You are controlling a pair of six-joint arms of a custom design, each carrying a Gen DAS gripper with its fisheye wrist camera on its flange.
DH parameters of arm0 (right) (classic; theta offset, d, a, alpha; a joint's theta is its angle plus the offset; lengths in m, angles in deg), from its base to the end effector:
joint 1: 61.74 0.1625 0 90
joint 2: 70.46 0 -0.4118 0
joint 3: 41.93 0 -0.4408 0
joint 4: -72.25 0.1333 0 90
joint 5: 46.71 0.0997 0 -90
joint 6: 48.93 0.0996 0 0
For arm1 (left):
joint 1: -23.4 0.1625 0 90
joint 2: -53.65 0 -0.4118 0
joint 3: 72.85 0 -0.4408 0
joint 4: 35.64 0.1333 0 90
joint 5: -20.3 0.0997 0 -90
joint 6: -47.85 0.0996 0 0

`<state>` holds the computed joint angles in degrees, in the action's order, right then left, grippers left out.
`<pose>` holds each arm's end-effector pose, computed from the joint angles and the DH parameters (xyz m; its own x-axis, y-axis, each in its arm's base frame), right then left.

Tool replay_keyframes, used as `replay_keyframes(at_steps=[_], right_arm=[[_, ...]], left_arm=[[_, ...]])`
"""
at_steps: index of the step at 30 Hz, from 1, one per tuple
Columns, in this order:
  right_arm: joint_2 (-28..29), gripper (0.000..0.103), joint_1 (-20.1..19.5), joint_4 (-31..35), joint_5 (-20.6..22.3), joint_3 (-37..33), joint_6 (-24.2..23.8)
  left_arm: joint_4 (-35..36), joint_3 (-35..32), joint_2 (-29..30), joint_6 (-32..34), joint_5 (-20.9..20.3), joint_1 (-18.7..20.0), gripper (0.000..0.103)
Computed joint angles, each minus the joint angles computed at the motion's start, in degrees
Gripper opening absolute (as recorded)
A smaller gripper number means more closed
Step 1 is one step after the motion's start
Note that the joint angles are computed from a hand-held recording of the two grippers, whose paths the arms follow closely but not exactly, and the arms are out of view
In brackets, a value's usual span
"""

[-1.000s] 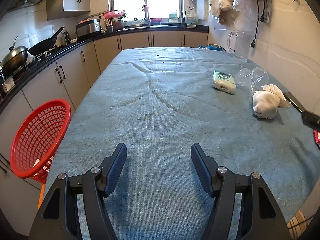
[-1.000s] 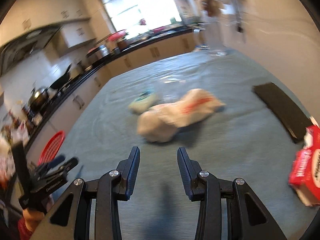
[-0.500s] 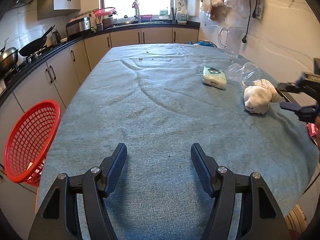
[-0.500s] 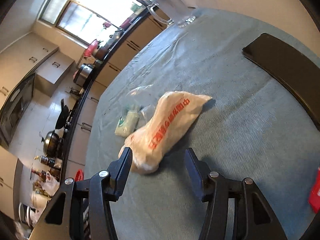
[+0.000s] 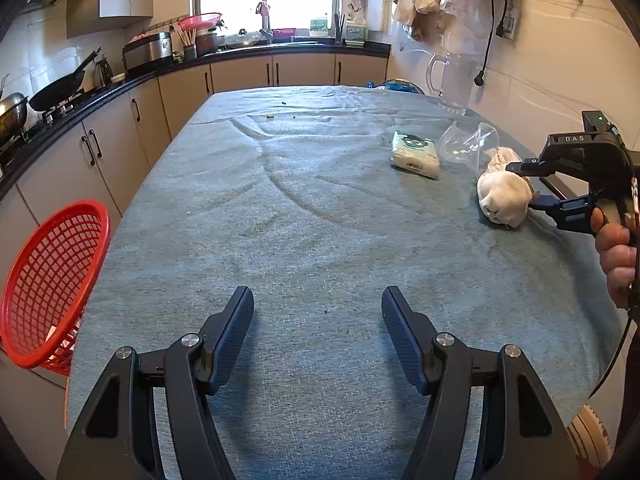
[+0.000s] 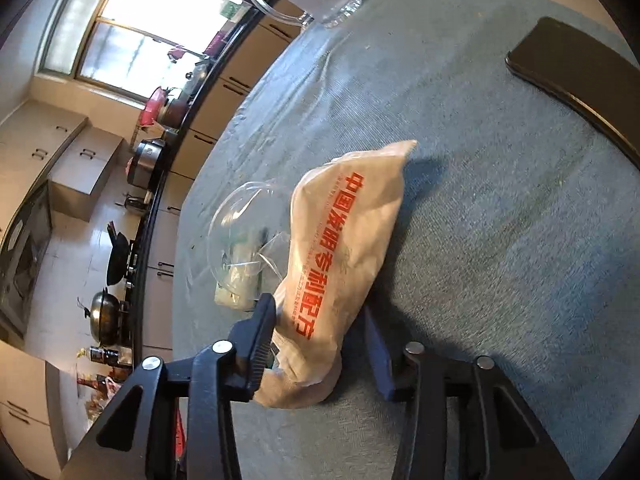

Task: Collect trash
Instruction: 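Grasp the white plastic bag with red print with the right tool, then grasp the white cloth ball with the left tool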

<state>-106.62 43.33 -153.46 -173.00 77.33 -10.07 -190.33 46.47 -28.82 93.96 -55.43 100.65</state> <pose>0.2043 -0.4729 -0.0017 -0.8003 0.5583 -0.2186 0.4421 0.3032 -0.8442 0.0348 -0.5615 0.2676 -0.5323 0.6920 -0.4877 0.8348 0.5247 -0.1667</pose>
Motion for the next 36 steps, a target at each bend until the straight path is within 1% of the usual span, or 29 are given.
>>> replay_keyframes(at_steps=[3,5,7,10,11,13,15,19,21,24,26,28,31,32,36], right_arm=[[0.25,0.036,1.71,-2.02,-3.10,0.22,-3.34],[0.63,0.035,3.50,-3.98,-6.70,0.33,-6.37],[0.88,0.034,4.85,-6.41,-9.26,0.83,-8.99],[1.36,0.032,6.26,-10.37,-11.09,1.75,-12.31],[1.36,0.019,6.57,-11.01,-11.19,2.15,-12.85],[1.87,0.019,7.21,-13.45,-11.54,2.76,-14.27],[1.84,0.019,7.40,-13.93,-11.94,3.55,-14.76],[1.63,0.019,6.66,-14.85,-9.59,5.53,-14.39],[1.75,0.019,6.64,-16.15,-9.16,6.41,-14.83],[2.02,0.019,7.79,-17.56,-11.55,6.53,-16.22],[1.86,0.019,7.90,-19.01,-11.66,7.44,-16.06],[1.77,0.019,7.75,-20.45,-11.58,8.38,-16.19],[1.77,0.019,7.58,-21.46,-11.03,9.21,-15.88],[1.77,0.019,7.63,-21.63,-10.84,9.41,-16.06],[2.01,0.019,7.90,-21.70,-10.35,9.25,-16.90]], left_arm=[[3.04,-0.63,0.00,-1.62,0.04,-0.91,0.066],[4.16,-0.56,-0.25,-2.08,-0.17,-1.87,0.066],[5.28,-0.19,-0.57,-2.61,-0.19,-3.59,0.066],[8.53,0.14,-0.91,-3.86,-1.33,-6.10,0.072],[9.86,0.29,-0.74,-4.73,-1.85,-7.41,0.073],[11.48,0.63,-0.10,-5.85,-2.37,-9.36,0.074],[11.21,1.39,0.74,-6.26,-2.08,-11.11,0.074],[11.27,1.52,4.16,-8.44,-0.89,-13.89,0.076],[11.71,0.53,6.49,-10.73,0.08,-14.65,0.076],[11.93,-1.32,9.52,-14.80,-0.72,-15.02,0.076],[12.95,-2.93,11.60,-17.21,-1.28,-15.11,0.076],[13.79,-4.14,13.33,-19.46,-0.82,-15.16,0.076],[15.54,-5.45,15.04,-21.15,-1.07,-14.79,0.062],[15.57,-5.60,15.42,-21.37,-1.32,-14.73,0.059],[13.40,-3.69,14.20,-19.61,-1.61,-14.88,0.046]])
